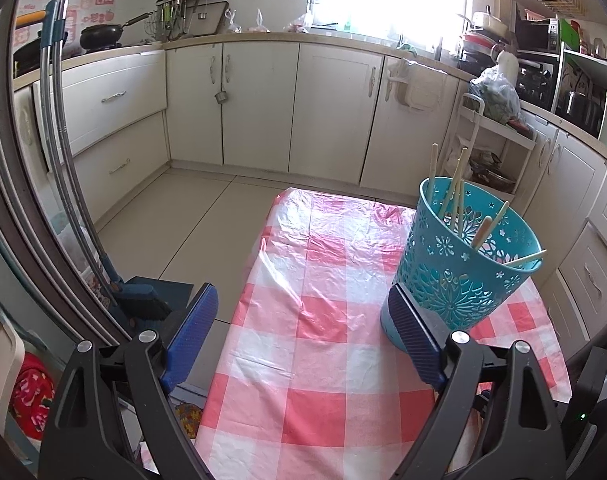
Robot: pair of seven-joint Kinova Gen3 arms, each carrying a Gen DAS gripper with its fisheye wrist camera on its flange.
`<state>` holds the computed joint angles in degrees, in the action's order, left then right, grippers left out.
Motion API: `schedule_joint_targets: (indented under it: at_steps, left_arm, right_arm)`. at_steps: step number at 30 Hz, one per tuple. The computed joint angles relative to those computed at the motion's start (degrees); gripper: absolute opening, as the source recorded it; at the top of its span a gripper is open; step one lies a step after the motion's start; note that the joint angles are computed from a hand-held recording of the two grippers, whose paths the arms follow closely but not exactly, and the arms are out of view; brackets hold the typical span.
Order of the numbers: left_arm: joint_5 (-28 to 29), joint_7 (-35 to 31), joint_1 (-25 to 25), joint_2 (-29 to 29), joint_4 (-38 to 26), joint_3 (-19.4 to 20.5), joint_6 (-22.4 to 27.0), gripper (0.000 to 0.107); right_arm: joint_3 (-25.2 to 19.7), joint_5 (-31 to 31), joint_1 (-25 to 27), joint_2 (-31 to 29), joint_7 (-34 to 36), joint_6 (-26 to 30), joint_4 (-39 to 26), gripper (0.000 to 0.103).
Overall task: Organize utensils
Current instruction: 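Move the left tool back from the basket while the right tool closes on a loose stick, then move the left tool toward the sticks lying beside the basket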
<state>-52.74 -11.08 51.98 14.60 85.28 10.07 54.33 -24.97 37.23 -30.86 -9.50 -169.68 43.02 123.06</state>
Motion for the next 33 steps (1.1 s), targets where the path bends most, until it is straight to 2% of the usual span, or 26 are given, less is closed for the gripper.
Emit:
schedule_joint_targets:
  at_steps: [20,23,33]
  left_arm:
    - [3.77,-4.28,-0.37,1.28,-1.6,-0.77,-0.1,0.083]
    - [4.3,-4.71,-0.47,1.39,-1.77,-0.86,0.0,0.083]
    - [6.3,-7.54,-0.49,2.35,-2.68,-1.11,0.07,0.083]
  right_arm:
    - [-0.35,0.55,-0.42,-0.64,0.04,0.85,0.09,0.007]
    - [0.88,-1.36,-0.55,-0.45,2.08,0.03,-0.02,0.007]
    - [-0.46,-0.73,0.64,-0.26,1.45,-0.16,0.01,0.007]
